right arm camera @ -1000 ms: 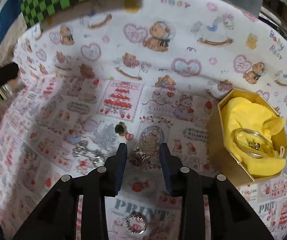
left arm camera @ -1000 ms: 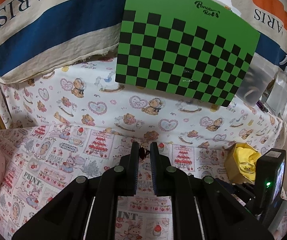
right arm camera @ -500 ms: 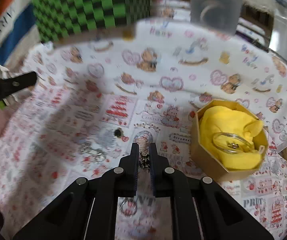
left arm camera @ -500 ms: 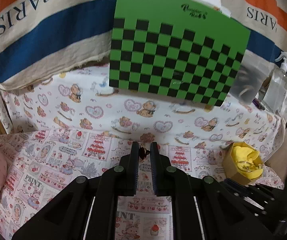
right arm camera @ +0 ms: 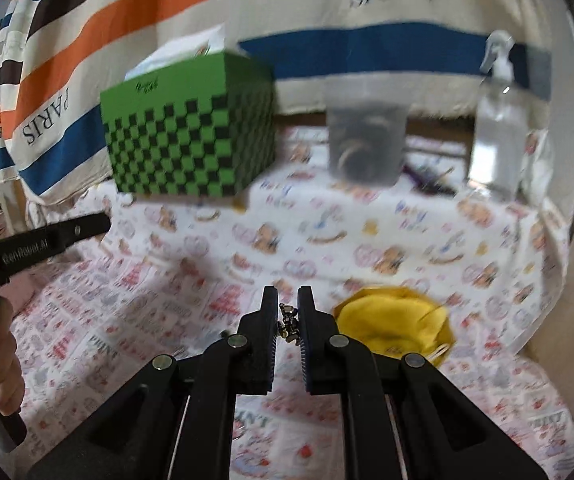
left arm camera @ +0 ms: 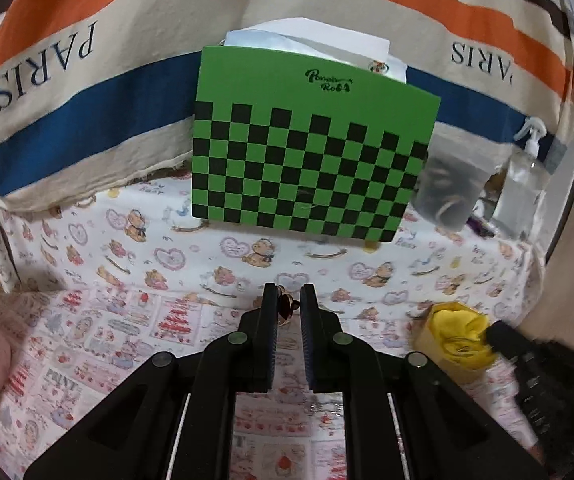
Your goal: Organize jewelry
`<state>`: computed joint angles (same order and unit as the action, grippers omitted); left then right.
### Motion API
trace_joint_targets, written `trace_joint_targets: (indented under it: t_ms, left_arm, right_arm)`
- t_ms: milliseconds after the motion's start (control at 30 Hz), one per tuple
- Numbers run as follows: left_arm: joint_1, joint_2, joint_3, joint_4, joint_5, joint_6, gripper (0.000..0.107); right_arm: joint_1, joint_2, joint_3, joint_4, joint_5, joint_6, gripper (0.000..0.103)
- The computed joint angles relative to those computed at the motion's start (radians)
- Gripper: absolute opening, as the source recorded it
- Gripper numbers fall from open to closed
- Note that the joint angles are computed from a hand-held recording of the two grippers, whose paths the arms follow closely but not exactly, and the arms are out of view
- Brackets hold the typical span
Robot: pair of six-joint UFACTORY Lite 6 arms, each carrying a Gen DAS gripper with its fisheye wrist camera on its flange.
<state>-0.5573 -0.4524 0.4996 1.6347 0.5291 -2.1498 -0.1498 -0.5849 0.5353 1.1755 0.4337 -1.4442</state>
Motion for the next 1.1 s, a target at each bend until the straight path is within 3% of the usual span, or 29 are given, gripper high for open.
trace_joint_targets:
  t_ms: [167, 333, 533, 667, 733, 800, 933, 1000, 1100]
  left_arm:
    - [-0.019, 0.067, 0.003, 0.06, 0.041, -0.071, 0.01]
    - [0.0, 0.134, 0.009, 0.123, 0.035, -0.145, 0.01]
    - [0.022, 0.173, 0.014, 0.164, 0.011, -0.187, 0.01]
    - [0.012, 0.176, 0.017, 0.169, 0.006, -0.191, 0.01]
    - [-0.008, 0.184, 0.023, 0.162, 0.018, -0.183, 0.01]
    - [-0.03, 0.196, 0.034, 0.152, 0.025, -0.174, 0.01]
    - [-0.084, 0.227, 0.077, 0.134, 0.038, -0.154, 0.01]
    - [-0.097, 0.268, 0.121, 0.151, 0.014, -0.178, 0.01]
    - [-0.1, 0.395, 0.229, 0.199, -0.059, -0.251, 0.01]
  right_arm:
    - [-0.121, 0.052, -0.001, 0.275, 0.064, -0.298, 0.011]
    - [-0.223, 0.185, 0.041, 0.419, 0.119, -0.462, 0.011]
    - [-0.303, 0.395, 0.183, 0.354, 0.193, -0.386, 0.011]
    - [-0.367, 0.575, 0.322, 0.245, 0.302, -0.229, 0.011]
    - [-0.4, 0.653, 0.384, 0.19, 0.369, -0.154, 0.019]
    - [-0.429, 0.694, 0.416, 0.17, 0.399, -0.106, 0.048]
    - [-0.471, 0.695, 0.426, 0.196, 0.408, -0.101, 0.053]
    - [-0.48, 0.66, 0.403, 0.215, 0.365, -0.112, 0.061]
    - [-0.479, 0.633, 0.398, 0.193, 0.286, -0.082, 0.064]
